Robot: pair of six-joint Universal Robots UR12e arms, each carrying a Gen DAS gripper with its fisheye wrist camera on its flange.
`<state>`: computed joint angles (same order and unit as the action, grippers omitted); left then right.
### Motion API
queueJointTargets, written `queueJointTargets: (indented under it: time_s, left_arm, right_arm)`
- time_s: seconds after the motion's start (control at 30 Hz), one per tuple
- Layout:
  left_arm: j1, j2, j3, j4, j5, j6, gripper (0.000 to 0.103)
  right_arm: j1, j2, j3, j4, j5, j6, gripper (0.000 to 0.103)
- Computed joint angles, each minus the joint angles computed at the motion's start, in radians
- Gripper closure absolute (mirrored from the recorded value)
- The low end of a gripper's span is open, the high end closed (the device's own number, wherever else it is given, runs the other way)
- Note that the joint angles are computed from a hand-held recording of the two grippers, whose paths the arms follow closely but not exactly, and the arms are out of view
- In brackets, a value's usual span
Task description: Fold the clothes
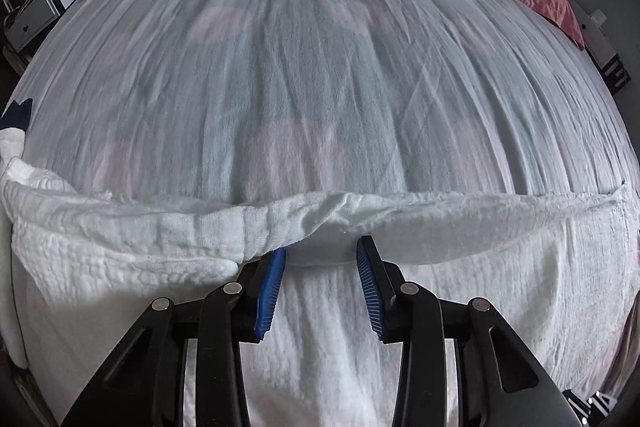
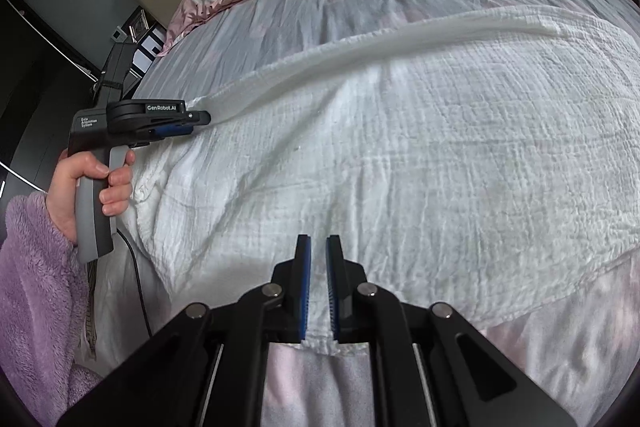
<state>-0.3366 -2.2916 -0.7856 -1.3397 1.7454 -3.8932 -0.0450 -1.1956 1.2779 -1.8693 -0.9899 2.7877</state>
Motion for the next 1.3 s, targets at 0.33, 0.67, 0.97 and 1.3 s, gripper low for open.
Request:
queueJointTargets:
  time_s: [0.33,0.67,0.97,1.3]
  left_arm:
    - [-0.040,0.070,-0.081,0.069,0.036,-0.016,0.064]
    - [-0.120,0.246,-0.316,0.082,0.084,-0.173,0.064]
    - [-0.116,0.349,-0.482,0.137,0.066,-0.393,0.064]
    - [-0.093,0.314,-0.461,0.151,0.025,-0.345,0.064]
  right_arm:
    - [-0.023,-0.015,0.024,-0.027,-0.010,0.023,0.094]
    - [-0.076,-0.031,0.035,-0.064,0.006,0.129,0.084]
    - [-0.192,0.004,-0.030,-0.010,0.052,0.299,0.080]
    - [-0.332,0.111,-0.203,-0.041,-0.150,0.435,0.079]
